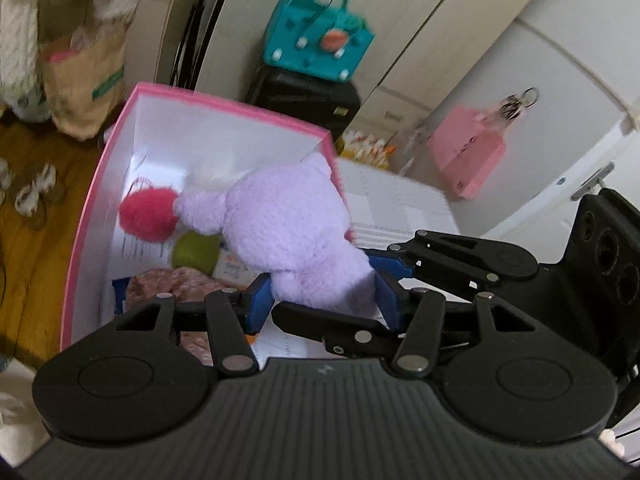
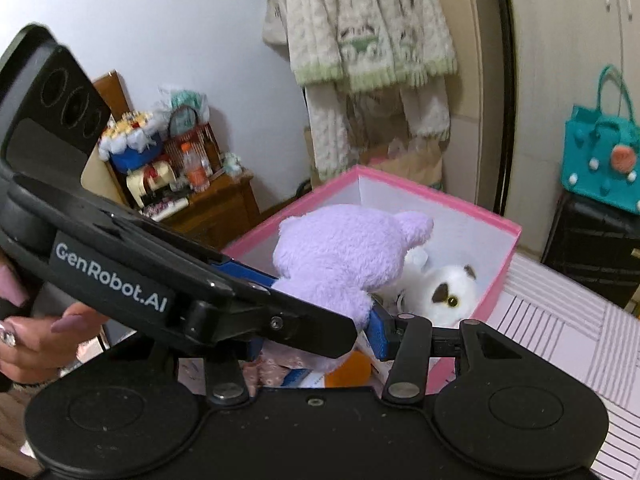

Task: Organize soft objects
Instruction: 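Carry the lavender plush over the pink box with both grippers, then open both grippers to release the lavender plush into the box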

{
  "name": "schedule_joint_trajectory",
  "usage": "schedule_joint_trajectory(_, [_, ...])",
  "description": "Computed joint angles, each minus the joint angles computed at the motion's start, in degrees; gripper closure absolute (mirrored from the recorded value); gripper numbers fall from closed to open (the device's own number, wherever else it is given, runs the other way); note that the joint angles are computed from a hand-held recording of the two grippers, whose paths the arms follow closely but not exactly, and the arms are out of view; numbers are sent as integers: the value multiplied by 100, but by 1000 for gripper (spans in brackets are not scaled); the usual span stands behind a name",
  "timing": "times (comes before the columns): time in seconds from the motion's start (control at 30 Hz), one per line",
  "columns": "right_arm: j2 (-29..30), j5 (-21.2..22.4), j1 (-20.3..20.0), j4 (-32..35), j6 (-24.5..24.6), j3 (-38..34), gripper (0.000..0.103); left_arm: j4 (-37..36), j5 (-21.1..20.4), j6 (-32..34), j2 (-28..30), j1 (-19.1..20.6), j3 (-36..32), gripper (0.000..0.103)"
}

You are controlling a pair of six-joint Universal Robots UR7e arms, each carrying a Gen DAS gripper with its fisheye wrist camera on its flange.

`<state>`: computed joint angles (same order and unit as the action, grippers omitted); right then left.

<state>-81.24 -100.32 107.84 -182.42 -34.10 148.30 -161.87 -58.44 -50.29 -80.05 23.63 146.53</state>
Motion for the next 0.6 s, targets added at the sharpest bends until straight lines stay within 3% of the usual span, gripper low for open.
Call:
schedule_joint_trajectory(0.33, [862, -623, 130, 519, -102, -641, 49, -358, -506, 463, 268, 957, -102, 50])
schedule_joint_trajectory(0.6, [1154, -1330, 325, 1120, -339, -1040, 48, -126, -527, 561, 139, 1031, -121, 50])
